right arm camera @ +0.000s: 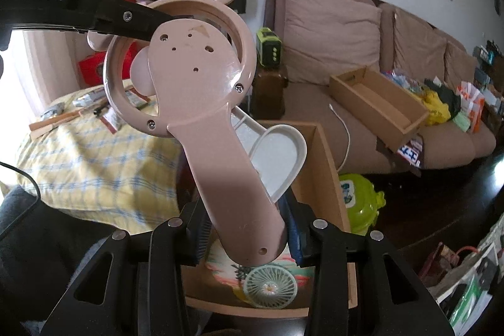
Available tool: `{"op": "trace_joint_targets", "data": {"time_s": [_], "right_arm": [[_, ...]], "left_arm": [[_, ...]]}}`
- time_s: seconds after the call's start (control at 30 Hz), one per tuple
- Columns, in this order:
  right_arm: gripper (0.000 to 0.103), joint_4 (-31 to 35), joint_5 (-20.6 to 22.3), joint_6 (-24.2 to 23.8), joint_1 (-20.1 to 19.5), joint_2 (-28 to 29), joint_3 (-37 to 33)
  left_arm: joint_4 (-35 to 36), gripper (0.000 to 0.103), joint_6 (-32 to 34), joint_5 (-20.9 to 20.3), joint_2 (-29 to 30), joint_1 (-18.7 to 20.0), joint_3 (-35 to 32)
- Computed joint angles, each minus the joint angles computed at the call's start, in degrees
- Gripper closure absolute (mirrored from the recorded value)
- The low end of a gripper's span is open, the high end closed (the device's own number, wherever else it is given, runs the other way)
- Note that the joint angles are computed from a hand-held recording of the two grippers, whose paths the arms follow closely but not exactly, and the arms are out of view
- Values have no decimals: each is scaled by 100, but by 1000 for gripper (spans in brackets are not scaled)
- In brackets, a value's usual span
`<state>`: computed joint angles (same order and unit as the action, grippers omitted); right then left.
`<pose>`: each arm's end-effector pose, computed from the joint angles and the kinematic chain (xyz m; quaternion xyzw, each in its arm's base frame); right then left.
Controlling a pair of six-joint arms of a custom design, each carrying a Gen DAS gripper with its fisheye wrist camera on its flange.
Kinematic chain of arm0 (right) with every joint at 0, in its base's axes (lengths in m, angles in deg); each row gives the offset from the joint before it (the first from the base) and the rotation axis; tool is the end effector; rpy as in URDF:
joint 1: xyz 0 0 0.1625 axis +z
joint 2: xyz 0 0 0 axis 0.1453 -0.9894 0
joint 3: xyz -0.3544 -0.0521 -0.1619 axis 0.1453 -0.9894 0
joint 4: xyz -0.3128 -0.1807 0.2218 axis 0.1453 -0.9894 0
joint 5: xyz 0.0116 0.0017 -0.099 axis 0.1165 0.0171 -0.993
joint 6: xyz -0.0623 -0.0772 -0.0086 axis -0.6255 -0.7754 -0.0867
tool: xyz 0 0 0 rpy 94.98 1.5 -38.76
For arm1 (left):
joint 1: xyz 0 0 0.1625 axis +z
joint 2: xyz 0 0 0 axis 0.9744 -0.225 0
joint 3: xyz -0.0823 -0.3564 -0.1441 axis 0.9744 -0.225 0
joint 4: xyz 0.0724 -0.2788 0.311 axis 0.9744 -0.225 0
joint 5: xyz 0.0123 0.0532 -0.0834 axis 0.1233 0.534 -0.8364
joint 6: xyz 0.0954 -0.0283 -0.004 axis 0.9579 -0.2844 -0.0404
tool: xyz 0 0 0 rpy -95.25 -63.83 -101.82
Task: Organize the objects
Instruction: 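Carry the pink fan over the cardboard box with both grippers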
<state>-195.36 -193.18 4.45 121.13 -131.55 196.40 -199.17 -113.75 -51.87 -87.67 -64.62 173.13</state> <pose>0.2563 -0.2307 0.3371 0.1701 -0.8397 0.3878 0.3399 -0.5189 -0.3190 0.2031 0.3965 0.8410 -0.2469 0.2732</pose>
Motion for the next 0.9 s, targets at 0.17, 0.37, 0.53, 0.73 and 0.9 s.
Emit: {"op": "trace_joint_targets", "data": {"time_s": [0.17, 0.37, 0.53, 0.73, 0.9], "right_arm": [[63, -57, 140, -52, -241, -127, 132], [62, -40, 317, -62, -567, -249, 311], [62, 16, 397, -42, -826, -331, 437], [62, 20, 507, -90, -1086, -443, 556], [62, 130, 741, -123, -1318, -533, 623]], "left_arm": [[-86, 70, 11, -112, 127, 89, 34], [-196, 69, -152, -243, 236, 236, 159], [-320, 69, -407, -299, 361, 307, 265], [-383, 69, -404, -398, 488, 389, 288], [-321, 69, -370, -449, 609, 437, 275]]}}
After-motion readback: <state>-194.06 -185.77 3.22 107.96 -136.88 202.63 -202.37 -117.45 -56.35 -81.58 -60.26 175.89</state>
